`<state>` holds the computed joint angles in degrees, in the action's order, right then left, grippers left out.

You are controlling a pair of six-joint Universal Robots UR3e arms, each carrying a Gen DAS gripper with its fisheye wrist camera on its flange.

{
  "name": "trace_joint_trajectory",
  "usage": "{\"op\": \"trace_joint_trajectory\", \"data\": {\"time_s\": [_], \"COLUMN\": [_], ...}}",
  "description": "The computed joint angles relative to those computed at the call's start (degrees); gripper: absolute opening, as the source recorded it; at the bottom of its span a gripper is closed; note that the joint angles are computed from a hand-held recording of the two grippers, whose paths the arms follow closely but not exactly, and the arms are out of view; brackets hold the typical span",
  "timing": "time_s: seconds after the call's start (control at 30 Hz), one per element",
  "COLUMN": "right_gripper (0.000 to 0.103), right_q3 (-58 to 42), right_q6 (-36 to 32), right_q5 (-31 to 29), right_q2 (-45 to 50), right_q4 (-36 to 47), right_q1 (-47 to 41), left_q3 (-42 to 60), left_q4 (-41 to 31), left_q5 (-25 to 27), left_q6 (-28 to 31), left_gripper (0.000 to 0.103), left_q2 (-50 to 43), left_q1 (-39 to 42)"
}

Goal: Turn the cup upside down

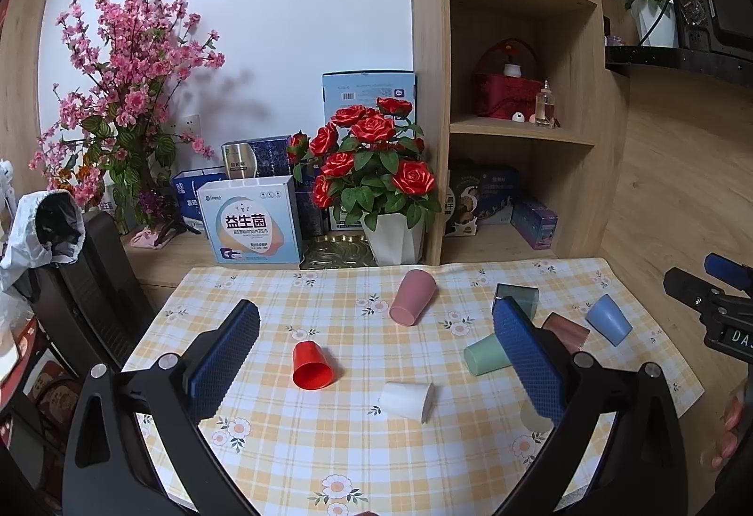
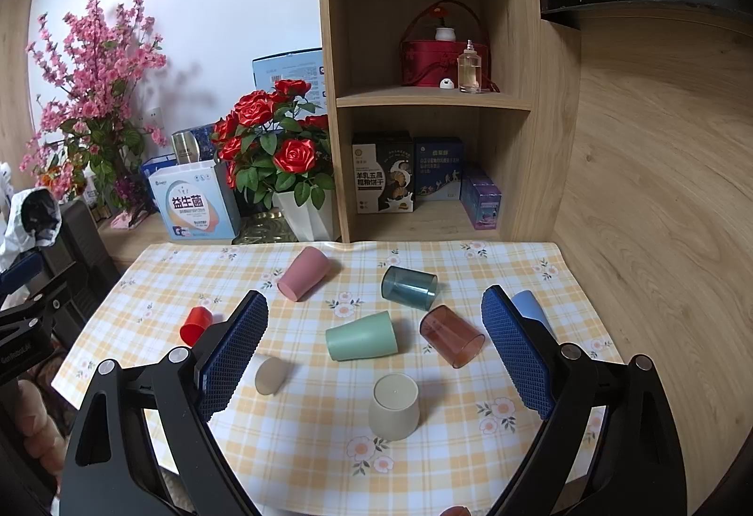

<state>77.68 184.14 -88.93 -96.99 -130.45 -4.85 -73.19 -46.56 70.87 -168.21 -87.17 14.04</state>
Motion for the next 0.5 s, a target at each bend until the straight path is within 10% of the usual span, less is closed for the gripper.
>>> {"op": "trace_joint_trajectory", "data": {"time_s": [0.5], "right_gripper": [0.089], "right_q3": [0.21], "right_q6": [-0.37], "right_q5": [0.62], "right_q2": [-0.15], "right_q4": [0.23], "right_q1": [-0.65], "left_q3": [-0.88], "left_q4": [2.71], "left_q5": [2.34], "left_q6": [-0.25], "left_gripper": [0.097], "left_q2": [-0.09], "left_q1": [-0.85]}}
